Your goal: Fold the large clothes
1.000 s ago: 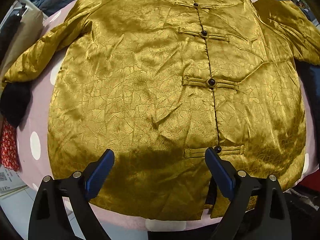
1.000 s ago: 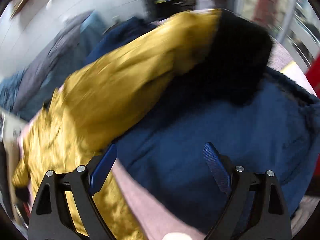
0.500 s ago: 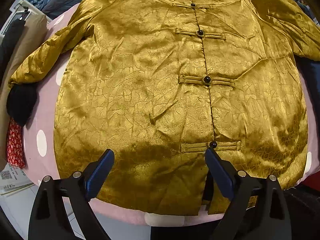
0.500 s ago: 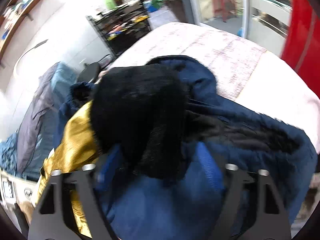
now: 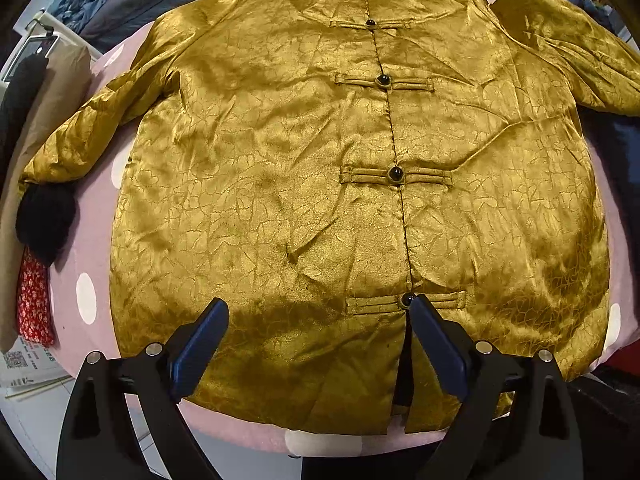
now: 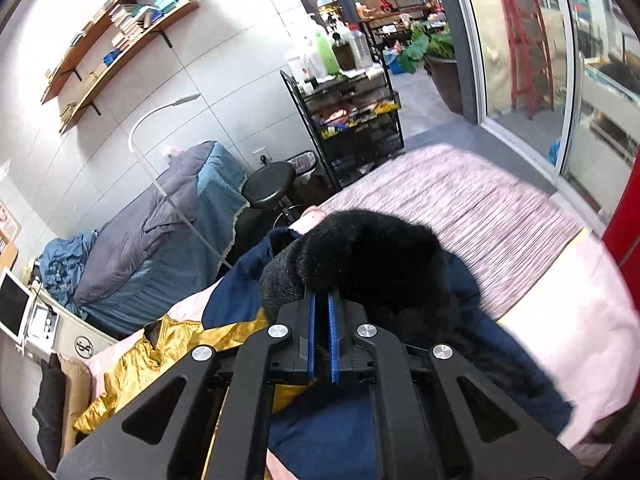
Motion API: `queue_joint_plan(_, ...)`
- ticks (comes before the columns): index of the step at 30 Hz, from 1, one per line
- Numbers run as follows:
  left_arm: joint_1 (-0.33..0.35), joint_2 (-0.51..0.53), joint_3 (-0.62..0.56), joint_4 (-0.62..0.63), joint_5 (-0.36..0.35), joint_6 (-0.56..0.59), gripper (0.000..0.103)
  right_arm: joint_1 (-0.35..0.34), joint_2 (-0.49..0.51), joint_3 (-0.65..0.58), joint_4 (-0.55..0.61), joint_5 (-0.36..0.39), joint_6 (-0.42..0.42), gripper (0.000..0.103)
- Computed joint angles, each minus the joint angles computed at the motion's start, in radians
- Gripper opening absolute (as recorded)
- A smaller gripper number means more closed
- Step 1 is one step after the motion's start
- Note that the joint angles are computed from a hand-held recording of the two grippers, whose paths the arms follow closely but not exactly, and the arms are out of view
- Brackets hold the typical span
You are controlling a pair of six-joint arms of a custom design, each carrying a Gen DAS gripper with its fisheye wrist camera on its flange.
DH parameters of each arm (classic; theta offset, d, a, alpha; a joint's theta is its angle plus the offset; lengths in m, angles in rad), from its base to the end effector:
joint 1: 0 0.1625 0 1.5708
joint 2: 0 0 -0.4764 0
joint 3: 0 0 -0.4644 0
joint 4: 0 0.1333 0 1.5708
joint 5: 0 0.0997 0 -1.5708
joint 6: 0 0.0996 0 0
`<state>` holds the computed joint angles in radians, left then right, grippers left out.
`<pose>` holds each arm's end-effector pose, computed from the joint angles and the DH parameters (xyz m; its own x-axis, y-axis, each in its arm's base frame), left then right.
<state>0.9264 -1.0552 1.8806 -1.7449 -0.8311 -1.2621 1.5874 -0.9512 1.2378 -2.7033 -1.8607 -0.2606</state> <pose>-0.1909 -0.5877 0.1168 -0.5600 -0.3717 -0.7404 -0.1836 0.9272 -0.3266 0.1191 -0.8578 0.4304 -0.9264 0.0205 0.3760 -0.2584 0.6916 -0.6745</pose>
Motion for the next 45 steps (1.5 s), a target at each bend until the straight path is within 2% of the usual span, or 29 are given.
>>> queue_joint_plan(2,0.001,-0.001,-0.001,-0.009,-0.003,0.005,0.09,0.0,-0.012,-0.016,0.085,-0.05,0.02,0.006)
queue_joint_plan(4,0.008,0.004,0.005,-0.033,-0.001,0.014,0.09,-0.012,-0.008,-0.047,0.217,-0.107,0.071,0.006)
queue_joint_plan(6,0.009,0.007,0.005,-0.041,-0.006,0.017,0.09,-0.025,-0.001,-0.043,0.252,-0.174,0.116,0.01)
queue_joint_plan(8,0.01,0.005,0.004,-0.039,-0.001,0.023,0.09,-0.045,-0.009,-0.014,0.283,-0.179,0.168,0.015)
queue_joint_plan(10,0.006,0.006,0.001,-0.033,0.007,0.025,0.09,-0.06,-0.025,0.043,0.209,-0.166,0.207,0.018)
queue_joint_plan(11,0.004,0.007,-0.001,-0.03,0.01,0.025,0.09,-0.069,-0.041,0.082,0.154,-0.149,0.245,0.029)
queue_joint_plan(12,0.011,0.002,0.001,-0.033,0.016,0.035,0.09,-0.075,-0.055,0.109,0.119,-0.133,0.282,0.051)
queue_joint_plan(14,0.008,0.004,-0.004,-0.021,0.02,0.03,0.09,-0.092,-0.09,0.18,0.008,-0.077,0.369,0.064)
queue_joint_plan(17,0.008,0.008,-0.009,-0.017,0.018,0.026,0.091,-0.108,-0.096,0.192,0.013,-0.009,0.415,0.064)
queue_joint_plan(21,0.017,0.005,-0.005,-0.028,0.015,0.043,0.091,-0.107,-0.07,0.178,0.04,-0.032,0.409,0.064)
queue_joint_plan(24,0.013,0.006,-0.006,-0.027,0.024,0.058,0.091,-0.123,-0.045,0.163,0.033,-0.007,0.453,0.064)
queue_joint_plan(26,0.009,0.007,-0.008,-0.018,0.029,0.057,0.091,-0.138,-0.033,0.168,-0.026,0.039,0.477,0.064)
queue_joint_plan(28,0.005,0.006,-0.007,-0.014,0.028,0.045,0.091,-0.141,-0.019,0.156,-0.045,0.039,0.482,0.063)
queue_joint_plan(30,0.004,-0.001,0.0,-0.014,0.025,0.028,0.091,-0.134,-0.008,0.143,-0.05,0.03,0.46,0.041)
queue_joint_plan(32,0.004,-0.011,0.011,-0.01,0.024,0.003,0.091,-0.122,0.0,0.132,-0.054,0.021,0.414,0.029)
queue_joint_plan(35,0.006,-0.025,0.027,-0.012,0.022,-0.026,0.091,-0.09,0.008,0.116,-0.064,0.007,0.318,0.025)
queue_joint_plan(41,0.012,-0.049,0.053,-0.011,0.036,-0.063,0.091,-0.013,0.041,0.066,-0.011,0.106,0.203,0.024)
queue_joint_plan(45,0.008,-0.074,0.068,0.01,0.067,-0.095,0.091,0.059,0.118,-0.015,0.097,0.219,0.132,0.023)
